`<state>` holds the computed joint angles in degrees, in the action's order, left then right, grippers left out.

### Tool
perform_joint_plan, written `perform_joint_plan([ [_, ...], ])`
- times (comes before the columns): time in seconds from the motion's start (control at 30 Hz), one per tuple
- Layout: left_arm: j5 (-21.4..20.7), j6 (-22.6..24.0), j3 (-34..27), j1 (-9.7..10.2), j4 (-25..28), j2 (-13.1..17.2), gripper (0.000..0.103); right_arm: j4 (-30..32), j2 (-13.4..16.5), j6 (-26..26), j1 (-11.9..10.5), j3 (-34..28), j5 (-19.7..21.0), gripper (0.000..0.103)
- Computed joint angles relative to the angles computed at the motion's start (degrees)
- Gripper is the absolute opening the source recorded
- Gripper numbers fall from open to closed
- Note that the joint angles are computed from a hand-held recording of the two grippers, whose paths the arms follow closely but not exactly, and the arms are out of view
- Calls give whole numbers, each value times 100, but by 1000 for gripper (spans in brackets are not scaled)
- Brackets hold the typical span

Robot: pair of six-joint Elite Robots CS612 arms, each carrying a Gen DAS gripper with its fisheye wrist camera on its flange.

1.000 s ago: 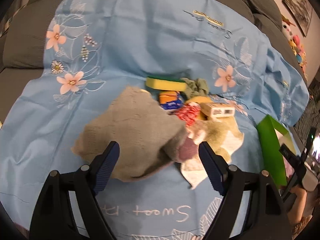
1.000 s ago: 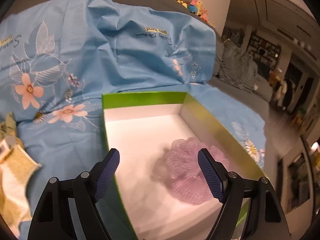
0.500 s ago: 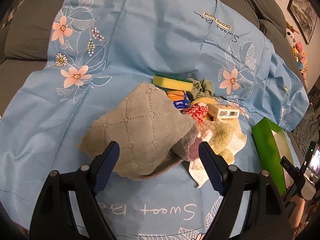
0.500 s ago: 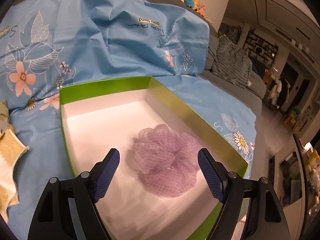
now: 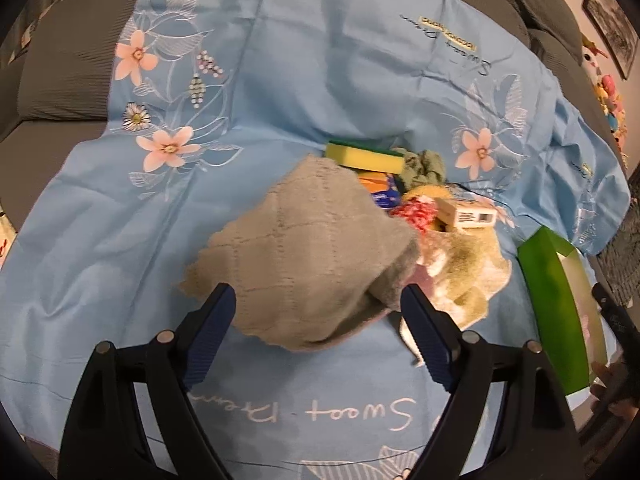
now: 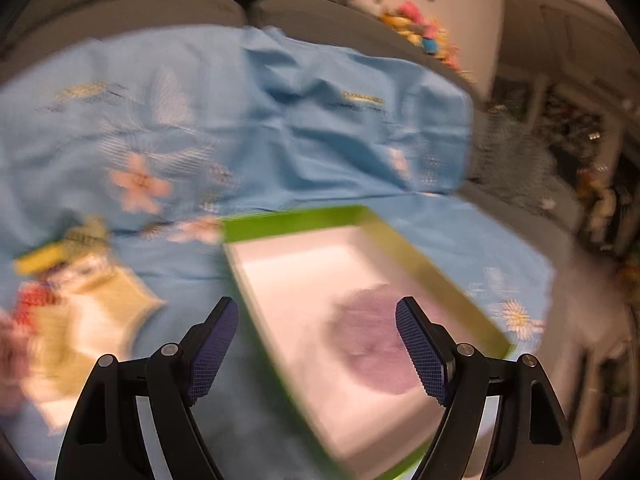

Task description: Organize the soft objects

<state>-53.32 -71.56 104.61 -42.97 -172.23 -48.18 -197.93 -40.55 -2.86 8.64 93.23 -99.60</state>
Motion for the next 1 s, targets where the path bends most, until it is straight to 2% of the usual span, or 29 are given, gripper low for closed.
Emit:
perform_joint_plan([
  [0.13, 9, -306, 125, 28, 119, -73, 87, 399, -240, 34, -105, 208, 1826, 83],
  [0.17, -30, -369, 176, 47, 102, -91, 87, 660, -275, -11, -131, 205, 2402, 83],
  [0.23, -87, -443, 250, 69, 27, -101, 88, 1401, -293, -204, -130, 91, 3300, 83],
  [0.33, -201, -506, 312, 105, -111, -83, 88, 2554, -272, -661, -31, -155, 4277, 83],
  [0.4, -342, -458, 350, 145, -299, -45, 89, 3008, -237, -902, 68, -302, 4611, 83],
  [0.6, -810, -331, 361, 258, -889, 115, 88, 3603, -65, -1369, 479, -765, 4668, 83],
  [0.8, -1203, -341, 252, 391, -1145, 280, 86, 4137, 257, -1392, 775, -1301, 4143, 82],
  [0.83, -1255, -383, 262, 408, -1282, 307, 77, 4214, 293, -1435, 790, -1349, 4124, 77],
  [0.87, -1315, -432, 282, 428, -1579, 362, 55, 4270, 327, -1474, 793, -1383, 4146, 72],
  [0.93, -1477, -399, 291, 471, -2143, 474, 34, 4384, 385, -1552, 785, -1441, 4221, 47],
  [0.97, -1597, -386, 286, 496, -2462, 540, 24, 4448, 414, -1562, 755, -1455, 4425, 45],
  [1.0, -1656, -403, 271, 511, -2607, 567, 20, 4444, 428, -1527, 732, -1455, 4535, 44],
])
